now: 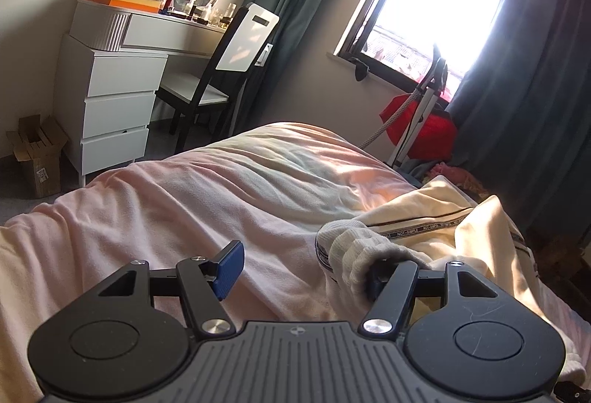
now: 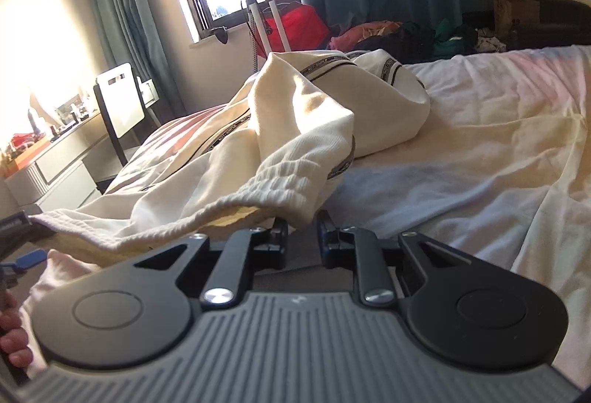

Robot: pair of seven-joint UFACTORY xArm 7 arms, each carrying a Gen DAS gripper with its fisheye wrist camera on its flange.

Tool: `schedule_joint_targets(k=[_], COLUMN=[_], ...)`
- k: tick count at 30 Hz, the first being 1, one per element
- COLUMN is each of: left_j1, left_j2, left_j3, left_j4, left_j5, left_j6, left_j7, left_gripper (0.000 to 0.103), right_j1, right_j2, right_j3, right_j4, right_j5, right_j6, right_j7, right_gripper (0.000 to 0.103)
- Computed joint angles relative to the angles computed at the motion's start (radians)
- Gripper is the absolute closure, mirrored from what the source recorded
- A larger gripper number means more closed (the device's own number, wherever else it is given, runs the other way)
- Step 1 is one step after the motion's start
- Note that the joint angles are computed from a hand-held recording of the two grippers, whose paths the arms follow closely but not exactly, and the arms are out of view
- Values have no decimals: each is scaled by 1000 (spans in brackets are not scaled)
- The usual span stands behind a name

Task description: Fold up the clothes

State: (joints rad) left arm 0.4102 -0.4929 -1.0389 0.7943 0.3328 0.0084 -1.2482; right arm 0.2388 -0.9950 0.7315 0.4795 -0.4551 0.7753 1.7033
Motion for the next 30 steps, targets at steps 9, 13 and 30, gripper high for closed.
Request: schedule_joint_targets(k=[9,13,30], left_j1=[41,52,56], left_j2=[-8,-9,-21], left_j3=[-35,-46,-62], left_j4=[10,12,7], left_j5=[-3,-20,-44], left_j6=[-35,-45,-58], left_j7=[21,34,83], left_gripper=[37,37,37], right_j1=[-1,-25,-72], right_j2=[65,100,39], right_j3=[-34,-15,-23], right_j4=[-59,-23,-88], right_j5=[29,-20,34], right_j6=[-142,-131,-91], right_j7=[50,13,121], right_gripper=[36,35,30])
